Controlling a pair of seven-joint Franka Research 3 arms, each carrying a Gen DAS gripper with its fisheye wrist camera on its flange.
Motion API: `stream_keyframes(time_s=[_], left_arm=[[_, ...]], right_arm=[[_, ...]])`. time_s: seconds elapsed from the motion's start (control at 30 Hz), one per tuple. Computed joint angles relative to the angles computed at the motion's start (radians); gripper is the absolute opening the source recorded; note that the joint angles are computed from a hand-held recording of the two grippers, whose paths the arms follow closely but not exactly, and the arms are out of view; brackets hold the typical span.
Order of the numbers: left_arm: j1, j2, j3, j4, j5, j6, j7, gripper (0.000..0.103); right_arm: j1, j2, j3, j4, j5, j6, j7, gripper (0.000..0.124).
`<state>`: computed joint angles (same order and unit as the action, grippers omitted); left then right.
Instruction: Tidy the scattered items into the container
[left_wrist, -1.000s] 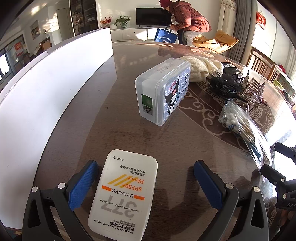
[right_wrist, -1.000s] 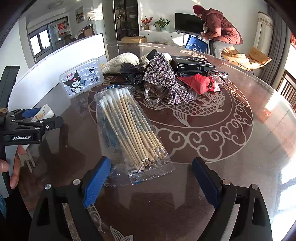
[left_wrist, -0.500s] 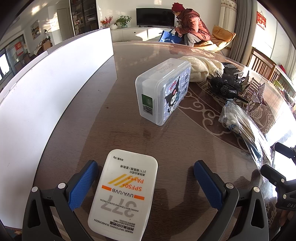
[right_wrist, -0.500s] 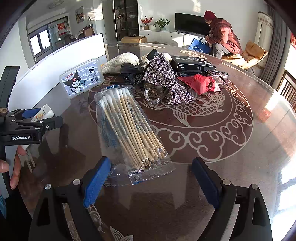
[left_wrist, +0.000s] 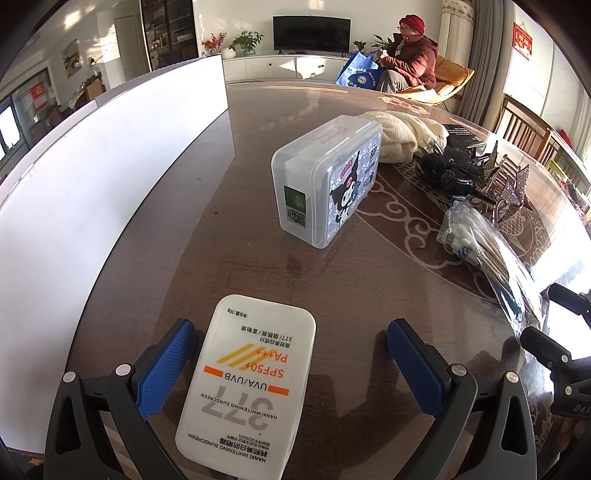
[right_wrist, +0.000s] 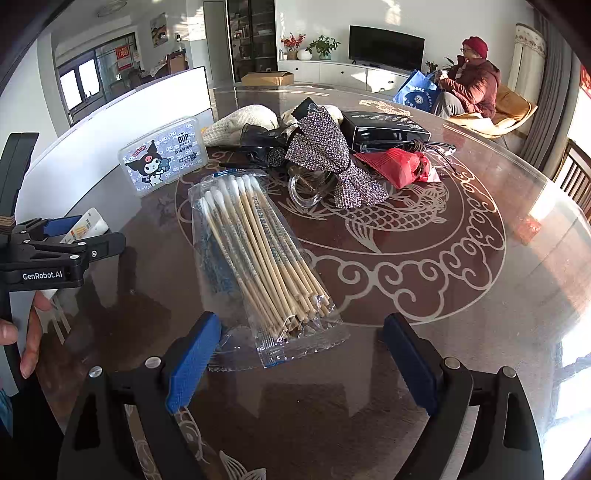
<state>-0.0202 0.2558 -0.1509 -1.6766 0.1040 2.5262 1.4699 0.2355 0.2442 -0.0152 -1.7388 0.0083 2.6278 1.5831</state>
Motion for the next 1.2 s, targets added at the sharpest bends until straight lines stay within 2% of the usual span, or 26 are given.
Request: stream_keyframes(time_s=[0.4, 0.53, 0.67, 0.73, 0.87, 1.07, 1.2], left_arm=[[0.003, -0.04, 0.003, -0.053, 0.0, 0.014, -0.011, 0.103], [0.002, -0.068, 0.005, -0.103, 0.004, 0.055, -0.02, 0.103], [0.002, -0.069, 0.006, -0.108, 0.006, 0.06, -0.022, 0.103], [0.009, -0.069, 0.001, -0.098, -0.015, 0.036, 0.008, 0.103], [0.018, -0.096, 0.006, -0.113, -0.04, -0.015, 0.032, 0.103], [0.029, -0.099, 0.009, -0.092, -0.108, -0.079, 0.044, 0.103], [0.003, -0.072, 0.018, -0.055, -0.014, -0.113, -0.011, 0.103]], right_arm=[[-0.004, 0.0, 0.003, -0.001, 0.011, 0.001, -0.011, 0.091], [-0.037, 0.017, 0.032, 0.044, 0.086, -0.064, -0.147, 0.091], [-0.043, 0.015, 0.033, 0.048, 0.127, -0.086, -0.209, 0.091], [-0.048, 0.01, 0.034, 0.052, 0.145, -0.112, -0.242, 0.091], [-0.065, 0.015, 0.031, 0.102, 0.177, -0.22, -0.297, 0.09], [-0.077, 0.071, 0.054, 0.227, 0.237, -0.258, -0.442, 0.09], [-0.056, 0.181, 0.066, 0.377, 0.231, -0.332, -0.533, 0.09]])
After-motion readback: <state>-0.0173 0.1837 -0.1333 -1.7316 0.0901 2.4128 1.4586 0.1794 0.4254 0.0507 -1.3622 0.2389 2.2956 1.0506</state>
